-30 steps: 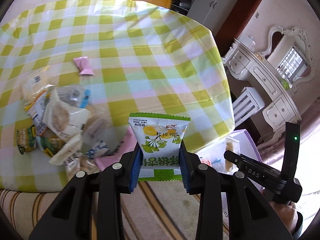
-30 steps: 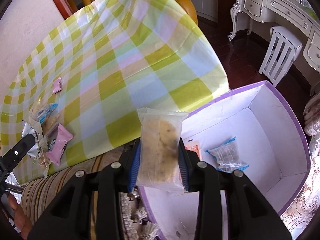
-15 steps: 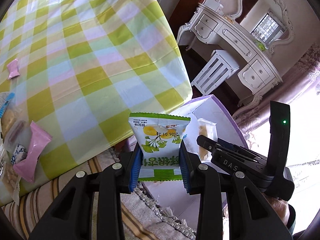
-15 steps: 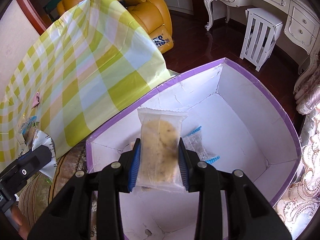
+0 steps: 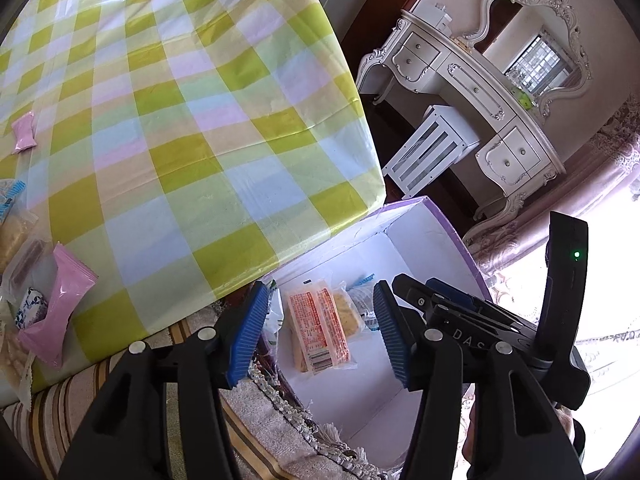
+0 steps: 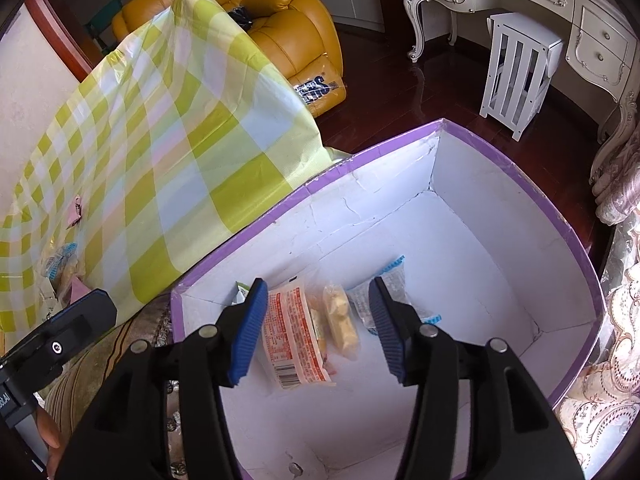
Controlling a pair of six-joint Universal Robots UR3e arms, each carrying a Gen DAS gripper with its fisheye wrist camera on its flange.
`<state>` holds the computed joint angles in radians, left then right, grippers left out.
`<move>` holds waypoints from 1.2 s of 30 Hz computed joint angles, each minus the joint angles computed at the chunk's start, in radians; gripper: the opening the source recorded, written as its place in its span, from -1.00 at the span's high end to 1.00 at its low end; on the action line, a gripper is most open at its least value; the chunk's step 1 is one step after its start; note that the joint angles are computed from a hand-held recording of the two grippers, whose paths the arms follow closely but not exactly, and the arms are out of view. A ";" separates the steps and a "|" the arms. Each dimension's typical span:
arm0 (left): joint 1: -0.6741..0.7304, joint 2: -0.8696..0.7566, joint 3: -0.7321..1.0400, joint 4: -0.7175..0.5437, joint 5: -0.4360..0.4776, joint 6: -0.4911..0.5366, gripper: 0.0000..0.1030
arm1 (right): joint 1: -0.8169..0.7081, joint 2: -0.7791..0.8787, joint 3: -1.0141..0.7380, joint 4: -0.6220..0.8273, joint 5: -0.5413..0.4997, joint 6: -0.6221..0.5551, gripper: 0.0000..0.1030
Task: Organize snacks
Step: 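Carry both packs into the white box and open both grippers, then move both tools back over the remaining snacks on the table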
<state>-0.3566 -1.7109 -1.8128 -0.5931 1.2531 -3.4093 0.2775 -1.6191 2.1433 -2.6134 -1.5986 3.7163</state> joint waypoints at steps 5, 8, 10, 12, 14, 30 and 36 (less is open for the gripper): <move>0.009 0.039 -0.035 0.016 0.026 0.002 -0.04 | 0.030 0.019 -0.035 0.009 -0.003 0.006 -0.07; 0.020 0.076 -0.067 0.026 0.045 0.007 -0.04 | 0.064 0.048 -0.080 0.024 -0.017 0.009 -0.07; 0.035 0.106 -0.096 0.032 0.052 0.011 -0.04 | 0.091 0.073 -0.119 0.036 -0.023 0.009 -0.07; 0.061 0.144 -0.134 0.036 0.045 0.013 -0.04 | 0.119 0.103 -0.163 0.049 -0.028 0.010 -0.07; 0.096 0.187 -0.174 0.037 0.028 0.018 -0.04 | 0.140 0.127 -0.198 0.053 -0.023 0.017 -0.07; 0.664 0.841 -0.522 -0.364 -0.198 0.232 -0.04 | 0.308 0.332 -0.533 0.171 0.009 0.026 -0.19; 1.112 1.208 -0.488 -0.992 -0.357 0.598 -0.03 | 0.359 0.419 -0.673 0.248 0.005 0.010 -0.22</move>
